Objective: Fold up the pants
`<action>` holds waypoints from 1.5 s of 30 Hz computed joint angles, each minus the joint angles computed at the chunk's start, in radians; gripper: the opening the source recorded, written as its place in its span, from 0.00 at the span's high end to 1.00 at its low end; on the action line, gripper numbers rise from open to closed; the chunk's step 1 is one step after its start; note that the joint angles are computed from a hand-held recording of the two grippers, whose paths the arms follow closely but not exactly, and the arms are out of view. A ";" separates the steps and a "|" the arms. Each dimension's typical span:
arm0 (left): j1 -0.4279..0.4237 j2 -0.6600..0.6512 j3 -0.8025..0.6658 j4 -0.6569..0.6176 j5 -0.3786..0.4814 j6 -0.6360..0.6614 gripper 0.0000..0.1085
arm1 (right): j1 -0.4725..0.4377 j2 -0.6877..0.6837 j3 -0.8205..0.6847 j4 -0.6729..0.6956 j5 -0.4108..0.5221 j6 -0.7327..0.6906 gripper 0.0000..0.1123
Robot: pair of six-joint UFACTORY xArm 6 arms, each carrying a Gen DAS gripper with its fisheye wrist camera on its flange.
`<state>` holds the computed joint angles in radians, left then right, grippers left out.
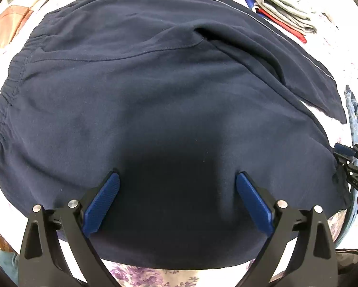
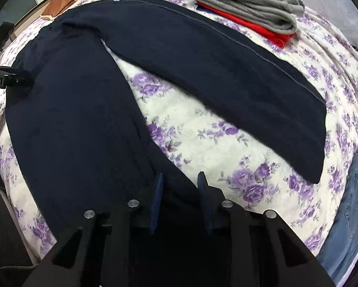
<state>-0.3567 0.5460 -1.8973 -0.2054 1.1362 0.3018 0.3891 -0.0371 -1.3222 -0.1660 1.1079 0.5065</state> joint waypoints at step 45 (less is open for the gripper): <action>0.062 0.026 -0.073 0.128 -0.010 0.029 0.11 | -0.013 -0.341 0.277 -0.048 0.058 0.324 0.39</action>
